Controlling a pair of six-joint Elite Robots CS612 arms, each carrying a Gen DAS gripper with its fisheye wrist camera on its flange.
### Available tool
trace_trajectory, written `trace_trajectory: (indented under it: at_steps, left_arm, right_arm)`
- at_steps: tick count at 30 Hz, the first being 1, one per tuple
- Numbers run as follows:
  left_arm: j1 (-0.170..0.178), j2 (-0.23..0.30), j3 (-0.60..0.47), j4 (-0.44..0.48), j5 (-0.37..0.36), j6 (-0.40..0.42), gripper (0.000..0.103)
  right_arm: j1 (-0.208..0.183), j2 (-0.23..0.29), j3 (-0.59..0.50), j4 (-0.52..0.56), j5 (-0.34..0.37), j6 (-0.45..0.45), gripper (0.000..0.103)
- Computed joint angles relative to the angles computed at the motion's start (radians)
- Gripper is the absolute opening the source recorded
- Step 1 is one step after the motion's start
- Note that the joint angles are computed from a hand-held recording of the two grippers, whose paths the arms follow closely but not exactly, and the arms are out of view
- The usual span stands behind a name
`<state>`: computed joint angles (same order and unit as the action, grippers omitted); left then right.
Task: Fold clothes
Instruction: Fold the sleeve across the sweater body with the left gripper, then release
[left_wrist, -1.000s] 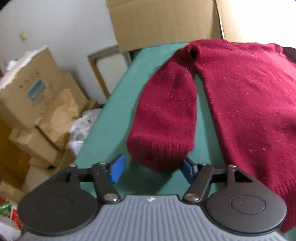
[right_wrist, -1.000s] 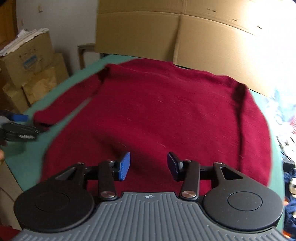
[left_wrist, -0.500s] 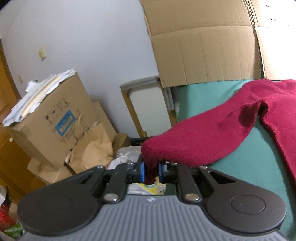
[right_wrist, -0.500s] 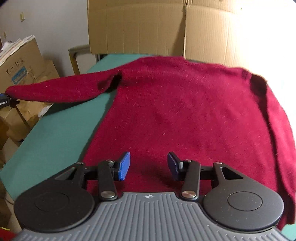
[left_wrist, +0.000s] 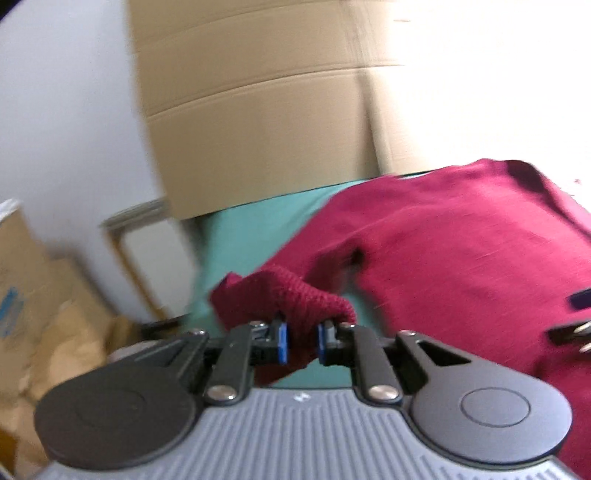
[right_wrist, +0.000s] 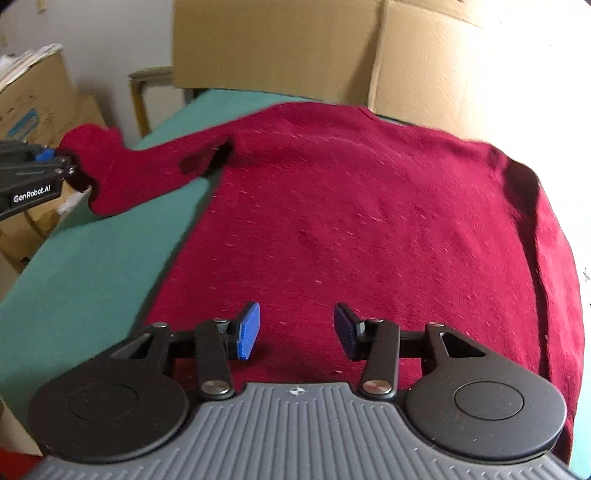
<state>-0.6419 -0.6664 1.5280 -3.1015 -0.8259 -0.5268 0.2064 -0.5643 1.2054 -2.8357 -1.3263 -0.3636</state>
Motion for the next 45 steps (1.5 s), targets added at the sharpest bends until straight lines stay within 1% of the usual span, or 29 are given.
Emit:
trace_trajectory:
  at_steps: [1, 2, 4, 5, 6, 7, 9, 10, 12, 15, 17, 20, 23, 24, 25, 29, 30, 31, 32, 33, 34, 35, 39, 41, 43, 45]
  left_arm:
    - [-0.002, 0.015, -0.026, -0.011, -0.033, 0.031, 0.017]
    - [-0.004, 0.028, -0.048, -0.007, -0.065, 0.056, 0.023]
    - [-0.009, 0.052, -0.086, 0.010, -0.119, 0.095, 0.042]
    - [-0.013, 0.059, -0.096, 0.025, -0.131, 0.101, 0.045]
    - [-0.018, 0.063, -0.096, 0.031, -0.141, 0.099, 0.049]
    - [-0.021, 0.061, -0.089, 0.031, -0.152, 0.092, 0.049]
    - [-0.028, 0.044, -0.050, 0.016, -0.172, 0.065, 0.050]
    - [-0.031, 0.035, -0.030, 0.011, -0.173, 0.049, 0.053]
    - [-0.037, 0.011, 0.013, 0.028, -0.163, -0.010, 0.057]
    - [-0.043, -0.021, 0.061, 0.114, -0.148, -0.121, 0.057]
    - [-0.047, -0.040, 0.084, 0.177, -0.144, -0.191, 0.057]
    - [-0.056, -0.052, 0.100, 0.223, -0.129, -0.258, 0.057]
    - [-0.064, -0.058, 0.108, 0.234, -0.113, -0.307, 0.060]
    - [-0.066, -0.058, 0.110, 0.236, -0.111, -0.320, 0.061]
    - [-0.066, -0.058, 0.109, 0.241, -0.109, -0.330, 0.061]
    - [-0.064, -0.053, 0.097, 0.264, -0.112, -0.340, 0.063]
    - [-0.064, -0.052, 0.095, 0.266, -0.112, -0.339, 0.063]
    - [-0.065, -0.052, 0.094, 0.266, -0.108, -0.335, 0.063]
    - [-0.065, -0.051, 0.092, 0.263, -0.105, -0.332, 0.063]
    - [-0.064, -0.050, 0.091, 0.258, -0.105, -0.329, 0.063]
    - [-0.061, -0.049, 0.089, 0.257, -0.108, -0.331, 0.063]
    - [-0.059, -0.048, 0.087, 0.257, -0.111, -0.334, 0.063]
    - [-0.040, -0.041, 0.054, 0.321, -0.140, -0.358, 0.067]
    - [-0.030, -0.036, 0.041, 0.327, -0.153, -0.344, 0.068]
    - [-0.024, -0.031, 0.033, 0.305, -0.167, -0.316, 0.071]
    - [-0.022, -0.025, 0.030, 0.258, -0.178, -0.263, 0.073]
  right_arm:
    - [-0.004, 0.002, -0.004, 0.005, -0.002, 0.014, 0.048]
    - [-0.007, 0.003, -0.007, 0.009, -0.004, 0.025, 0.048]
    - [-0.015, 0.002, -0.002, 0.003, -0.011, 0.034, 0.048]
    - [-0.020, 0.000, 0.002, -0.002, -0.013, 0.037, 0.048]
    - [-0.025, -0.002, 0.006, -0.007, -0.011, 0.040, 0.048]
    - [-0.030, -0.003, 0.009, -0.013, -0.001, 0.043, 0.048]
    - [-0.042, -0.005, 0.015, -0.022, 0.022, 0.048, 0.048]
    - [-0.047, -0.005, 0.015, -0.022, 0.042, 0.050, 0.048]
    - [-0.054, -0.001, 0.011, -0.016, 0.084, 0.047, 0.048]
    - [-0.053, 0.013, -0.012, 0.017, 0.135, 0.018, 0.048]
    - [-0.046, 0.032, -0.046, 0.042, 0.129, 0.011, 0.048]
    - [-0.043, 0.073, -0.118, 0.104, 0.117, 0.075, 0.049]
    - [-0.046, 0.105, -0.177, 0.194, 0.150, 0.116, 0.049]
    - [-0.045, 0.111, -0.185, 0.203, 0.156, 0.123, 0.048]
    - [-0.045, 0.115, -0.186, 0.191, 0.164, 0.136, 0.050]
    - [-0.040, 0.135, -0.193, 0.113, 0.183, 0.176, 0.050]
    - [-0.039, 0.140, -0.195, 0.092, 0.183, 0.181, 0.048]
    - [-0.037, 0.145, -0.197, 0.075, 0.182, 0.184, 0.039]
    - [-0.035, 0.147, -0.199, 0.065, 0.179, 0.184, 0.025]
    - [-0.035, 0.148, -0.201, 0.063, 0.180, 0.184, 0.018]
    - [-0.036, 0.145, -0.199, 0.061, 0.186, 0.183, 0.015]
    - [-0.037, 0.140, -0.190, 0.045, 0.187, 0.180, 0.014]
    - [-0.033, 0.114, -0.145, -0.062, 0.171, 0.139, 0.014]
    - [-0.033, 0.103, -0.135, -0.083, 0.175, 0.129, 0.014]
    - [-0.034, 0.091, -0.129, -0.092, 0.192, 0.132, 0.013]
    - [-0.039, 0.082, -0.134, -0.102, 0.219, 0.161, 0.013]
